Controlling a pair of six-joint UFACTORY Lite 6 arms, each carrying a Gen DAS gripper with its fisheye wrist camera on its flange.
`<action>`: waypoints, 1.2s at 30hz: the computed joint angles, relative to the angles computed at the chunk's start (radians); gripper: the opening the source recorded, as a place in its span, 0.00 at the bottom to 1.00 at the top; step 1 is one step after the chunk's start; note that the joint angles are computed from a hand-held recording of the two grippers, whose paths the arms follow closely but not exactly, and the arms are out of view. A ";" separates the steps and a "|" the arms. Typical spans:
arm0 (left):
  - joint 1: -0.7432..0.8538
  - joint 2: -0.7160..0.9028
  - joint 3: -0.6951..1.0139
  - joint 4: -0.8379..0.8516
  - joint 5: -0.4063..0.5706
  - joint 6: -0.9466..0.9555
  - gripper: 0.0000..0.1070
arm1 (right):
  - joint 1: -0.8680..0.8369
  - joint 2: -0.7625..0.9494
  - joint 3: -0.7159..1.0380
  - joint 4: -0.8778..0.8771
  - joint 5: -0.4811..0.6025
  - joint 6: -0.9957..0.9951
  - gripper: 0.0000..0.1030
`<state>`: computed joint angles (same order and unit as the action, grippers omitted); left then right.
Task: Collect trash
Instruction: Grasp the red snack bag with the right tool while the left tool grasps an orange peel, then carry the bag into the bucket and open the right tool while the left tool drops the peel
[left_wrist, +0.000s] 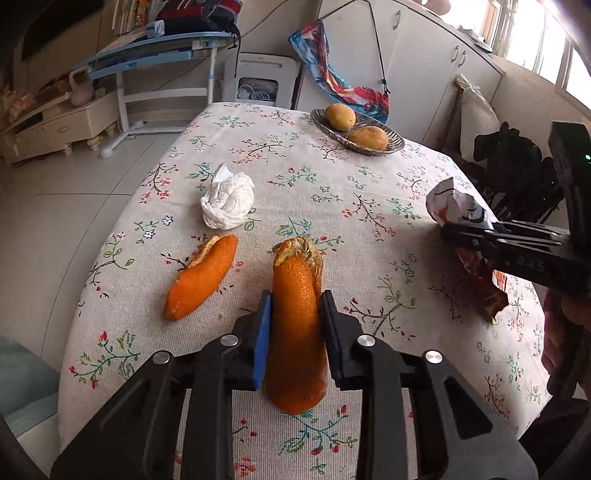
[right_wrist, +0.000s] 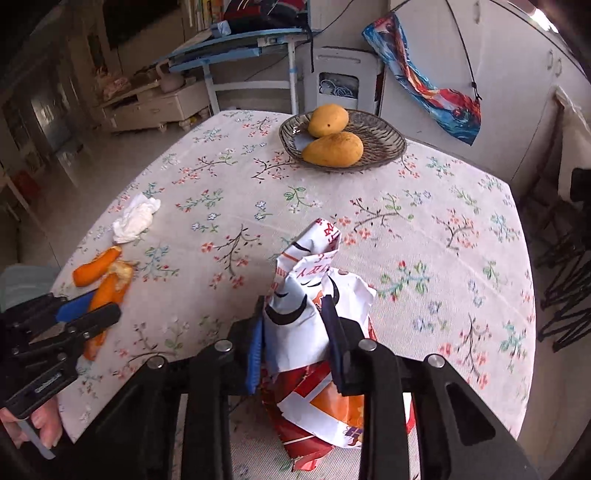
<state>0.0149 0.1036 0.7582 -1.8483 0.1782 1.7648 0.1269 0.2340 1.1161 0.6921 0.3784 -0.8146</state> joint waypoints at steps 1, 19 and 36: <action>0.006 -0.017 -0.020 -0.004 0.021 0.012 0.22 | -0.016 -0.059 -0.065 0.100 0.012 -0.076 0.27; -0.002 -0.593 -0.479 0.404 0.015 -0.352 0.21 | -0.032 -0.469 -0.503 0.370 0.095 -0.209 0.12; 0.075 -1.020 -0.560 1.057 0.207 -1.001 0.21 | -0.238 -0.787 -0.717 0.656 0.437 -0.420 0.05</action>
